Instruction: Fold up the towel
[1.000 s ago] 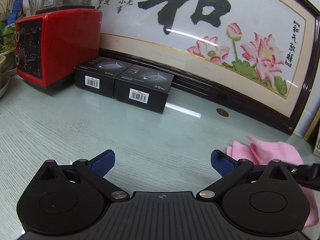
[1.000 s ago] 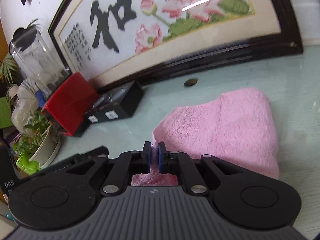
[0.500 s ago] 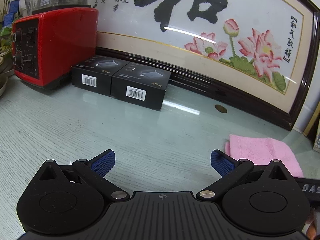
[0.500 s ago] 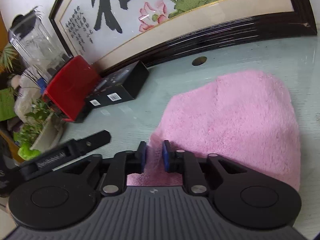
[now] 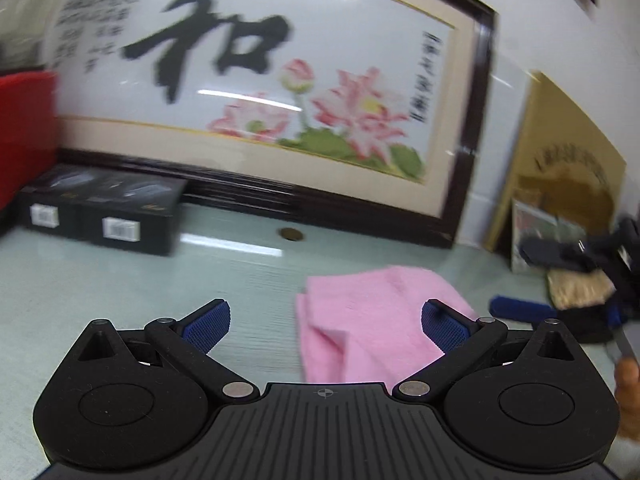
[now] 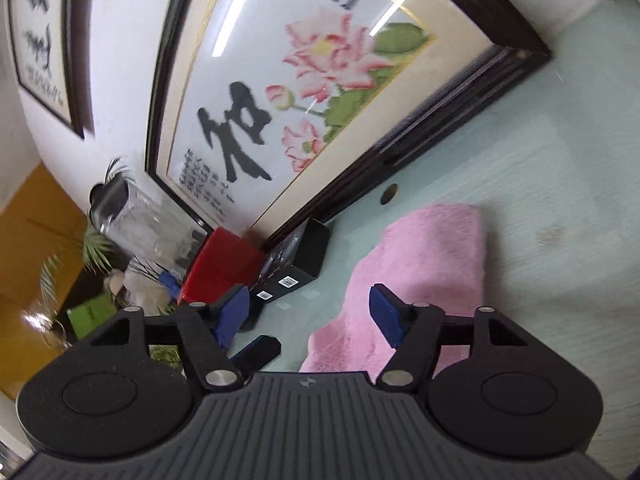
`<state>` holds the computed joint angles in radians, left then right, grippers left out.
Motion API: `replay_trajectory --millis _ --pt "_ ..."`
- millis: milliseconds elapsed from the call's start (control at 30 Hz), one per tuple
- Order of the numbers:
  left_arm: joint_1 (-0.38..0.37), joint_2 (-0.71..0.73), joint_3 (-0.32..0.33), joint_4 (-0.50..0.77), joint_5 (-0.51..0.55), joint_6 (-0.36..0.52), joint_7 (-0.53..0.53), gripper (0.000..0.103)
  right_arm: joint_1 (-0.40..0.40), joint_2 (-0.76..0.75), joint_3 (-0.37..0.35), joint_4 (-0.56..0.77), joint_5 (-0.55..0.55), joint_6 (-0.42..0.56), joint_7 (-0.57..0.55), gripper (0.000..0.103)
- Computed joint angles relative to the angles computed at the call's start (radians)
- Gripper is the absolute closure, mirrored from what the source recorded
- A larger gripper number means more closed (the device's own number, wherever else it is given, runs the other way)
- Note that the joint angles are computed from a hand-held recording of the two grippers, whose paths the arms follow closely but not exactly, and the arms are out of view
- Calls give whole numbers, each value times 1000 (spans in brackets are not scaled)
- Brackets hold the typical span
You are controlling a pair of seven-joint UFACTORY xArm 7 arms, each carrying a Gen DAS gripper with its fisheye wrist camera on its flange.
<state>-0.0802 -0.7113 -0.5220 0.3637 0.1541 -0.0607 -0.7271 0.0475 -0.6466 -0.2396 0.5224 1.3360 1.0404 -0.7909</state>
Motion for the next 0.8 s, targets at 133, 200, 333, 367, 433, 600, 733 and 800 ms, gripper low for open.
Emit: replay_trajectory --millis 133,200,333,367,433,600,733,800 --pt "15 79 -39 93 43 202 24 0 -15 71 51 17 -70 -67 51 42" --pt "-20 116 -1 114 50 264 24 0 -10 54 56 18 -91 -84 60 37" --pt "-42 104 23 111 97 288 -12 0 37 20 65 40 -81 -143 2 26" --pt "-42 99 23 110 112 294 -21 0 52 22 65 52 -76 -152 -15 26" --pt "-43 88 22 109 137 305 -37 0 81 88 73 100 -79 -163 -19 24" --pt "-3 54 -18 111 206 331 -98 0 95 246 145 202 -142 -248 28 28" --pt "99 -13 -121 117 296 352 -207 0 105 200 113 176 -136 -232 -6 22" --pt "116 -30 -132 110 325 323 -230 0 106 146 74 149 -108 -179 -45 19"
